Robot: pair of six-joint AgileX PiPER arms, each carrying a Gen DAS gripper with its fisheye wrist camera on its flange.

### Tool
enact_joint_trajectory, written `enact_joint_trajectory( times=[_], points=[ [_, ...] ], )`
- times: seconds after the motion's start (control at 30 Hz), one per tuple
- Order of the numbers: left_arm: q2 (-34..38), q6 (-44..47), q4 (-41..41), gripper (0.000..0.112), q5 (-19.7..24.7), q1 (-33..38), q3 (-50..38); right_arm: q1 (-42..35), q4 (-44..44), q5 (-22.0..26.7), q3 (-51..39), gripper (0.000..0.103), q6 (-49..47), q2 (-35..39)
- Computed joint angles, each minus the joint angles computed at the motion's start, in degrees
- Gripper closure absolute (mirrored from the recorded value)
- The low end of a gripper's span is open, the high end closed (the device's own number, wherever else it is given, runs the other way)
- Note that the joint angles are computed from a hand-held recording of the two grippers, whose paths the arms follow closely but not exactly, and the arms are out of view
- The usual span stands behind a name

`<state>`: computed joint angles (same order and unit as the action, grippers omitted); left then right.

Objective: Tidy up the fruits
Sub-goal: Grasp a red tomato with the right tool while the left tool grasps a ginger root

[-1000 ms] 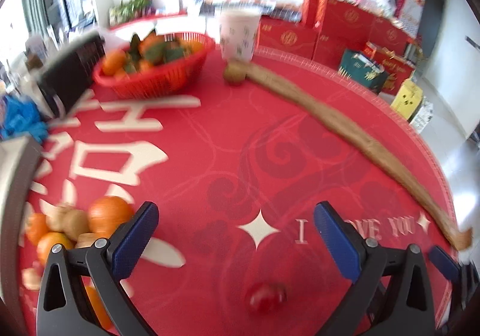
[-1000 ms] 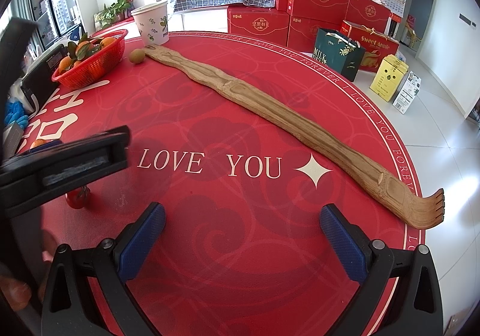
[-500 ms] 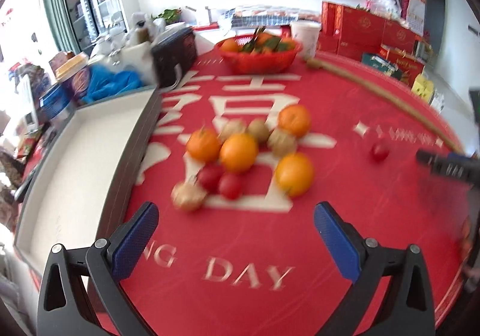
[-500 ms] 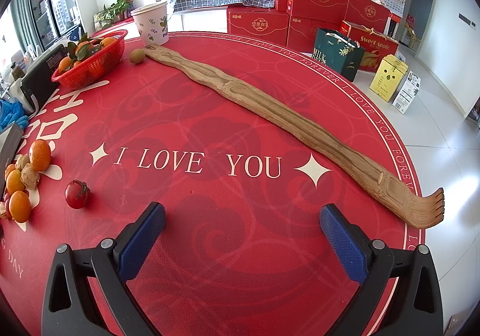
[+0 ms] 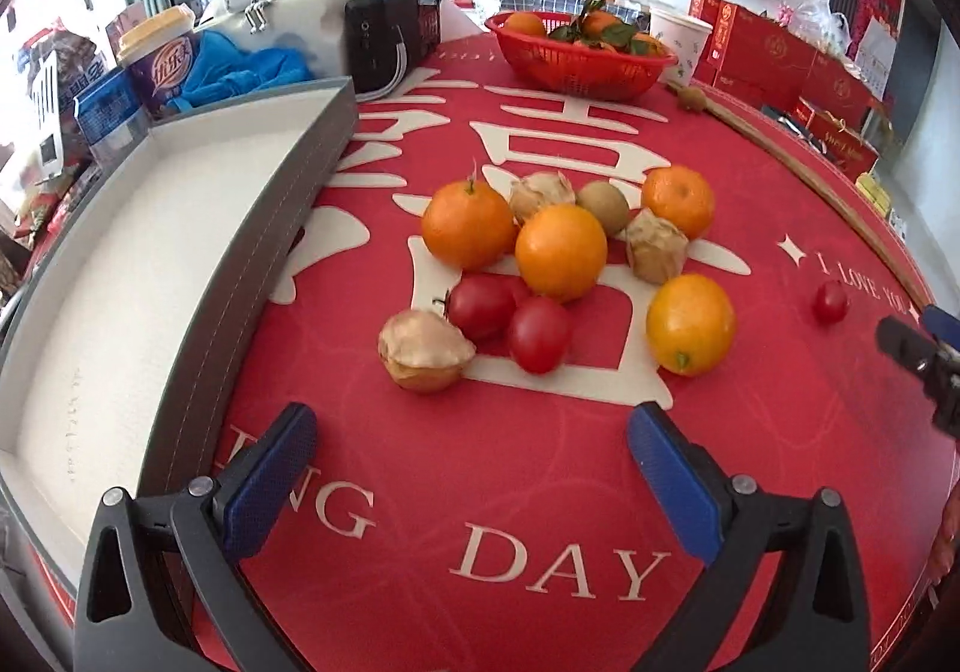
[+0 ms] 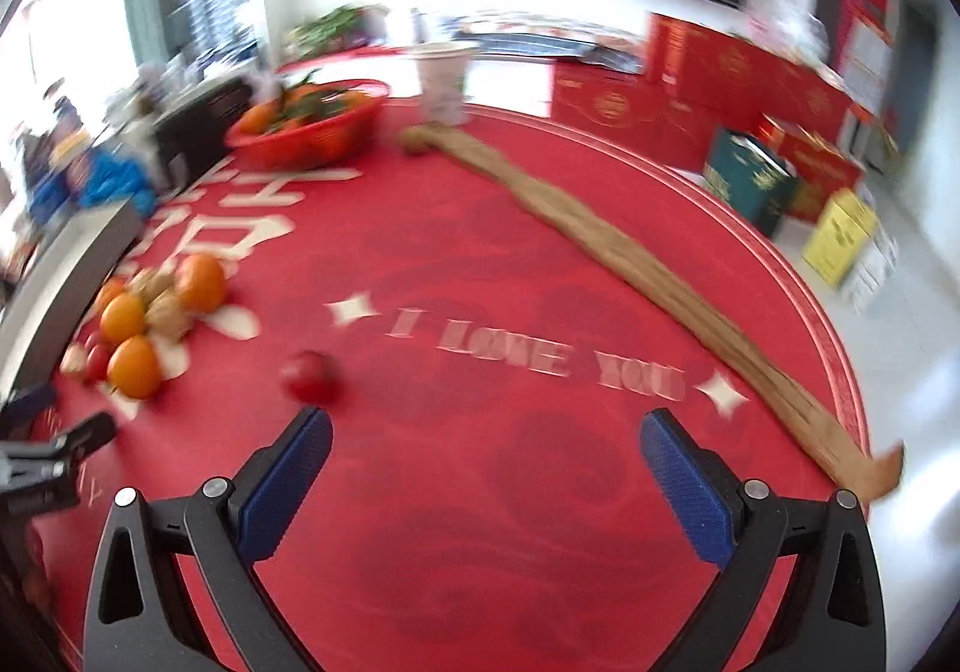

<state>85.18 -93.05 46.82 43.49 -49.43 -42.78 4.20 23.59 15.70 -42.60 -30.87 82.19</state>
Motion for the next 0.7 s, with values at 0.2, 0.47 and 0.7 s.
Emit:
enact_joint_trajectory(
  times=[0.2, 0.47, 0.7],
  points=[
    [0.7, 3.8, -0.4, 0.009, -2.4, 2.4, -0.8, 8.1, -9.7, 2.0, -5.6, 0.000, 10.1, 5.9],
    [0.5, 2.7, 3.3, 0.042, -3.9, 2.9, -0.5, 11.0, -11.7, 4.8, -10.8, 0.000, 13.3, 12.2],
    [-1.1, 1.5, 4.8, 0.070, -4.6, 2.4, 0.7, 10.0, -10.7, 2.2, -8.9, 0.077, 13.5, 9.9]
  ],
)
